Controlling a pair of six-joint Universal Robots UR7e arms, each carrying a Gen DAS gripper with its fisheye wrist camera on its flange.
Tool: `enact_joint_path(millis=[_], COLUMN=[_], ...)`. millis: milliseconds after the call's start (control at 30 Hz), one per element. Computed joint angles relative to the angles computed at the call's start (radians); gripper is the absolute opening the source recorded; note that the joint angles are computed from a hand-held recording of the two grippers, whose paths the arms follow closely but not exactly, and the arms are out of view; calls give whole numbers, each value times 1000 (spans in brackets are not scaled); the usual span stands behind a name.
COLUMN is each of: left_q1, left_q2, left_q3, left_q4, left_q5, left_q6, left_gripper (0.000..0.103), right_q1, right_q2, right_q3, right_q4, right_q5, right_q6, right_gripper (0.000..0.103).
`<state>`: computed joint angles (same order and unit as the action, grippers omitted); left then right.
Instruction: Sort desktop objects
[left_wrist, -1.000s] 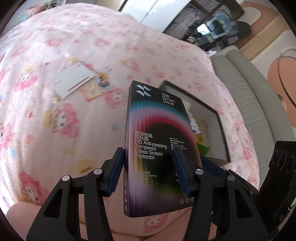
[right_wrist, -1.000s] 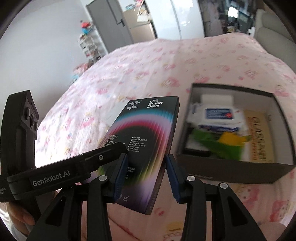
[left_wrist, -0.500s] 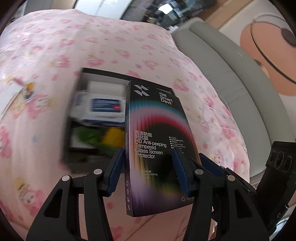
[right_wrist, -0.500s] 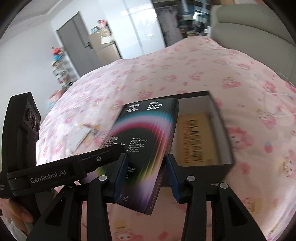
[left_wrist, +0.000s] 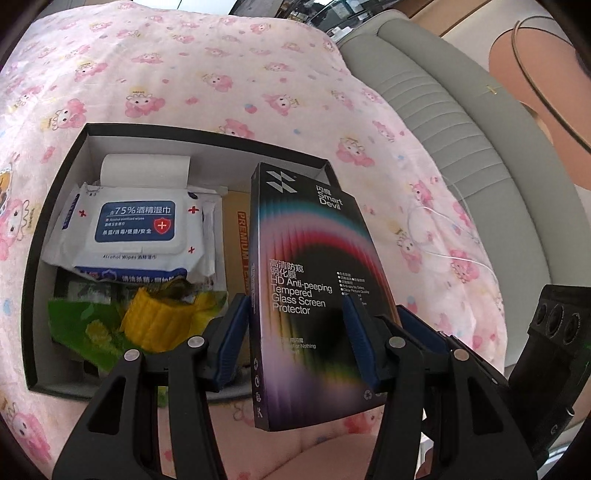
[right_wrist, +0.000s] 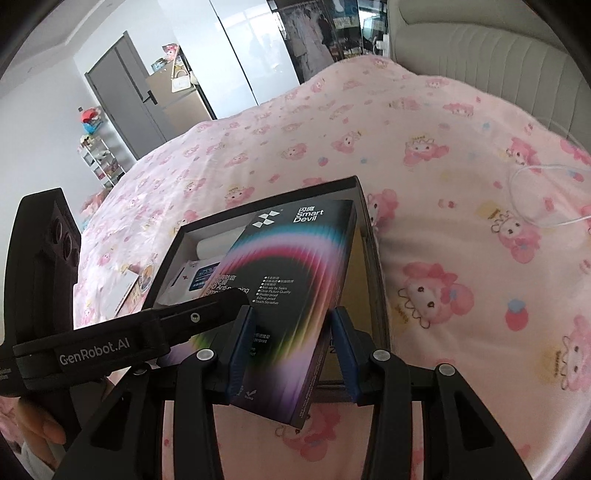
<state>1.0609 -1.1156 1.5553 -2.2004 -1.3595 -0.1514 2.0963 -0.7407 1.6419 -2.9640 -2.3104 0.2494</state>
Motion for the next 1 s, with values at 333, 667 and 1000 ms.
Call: enact_joint_path(millis=[333, 667, 1000], left_q1=[26, 46, 4], left_q2=[54, 97, 78], left_q3=[-17, -55, -29], left_q4=[-3, -16, -21], left_q5=[30, 45, 134], left_q6=[-32, -34, 46], left_gripper=[52, 46, 43], right_q1=[-62, -77, -60], right_q2=[13, 62, 80], right_q3=[-8, -57, -22], right_q4=[23, 3, -135], right_q5=[63, 35, -33], right_q6=[-10, -9, -58], right_gripper=[38, 38, 37])
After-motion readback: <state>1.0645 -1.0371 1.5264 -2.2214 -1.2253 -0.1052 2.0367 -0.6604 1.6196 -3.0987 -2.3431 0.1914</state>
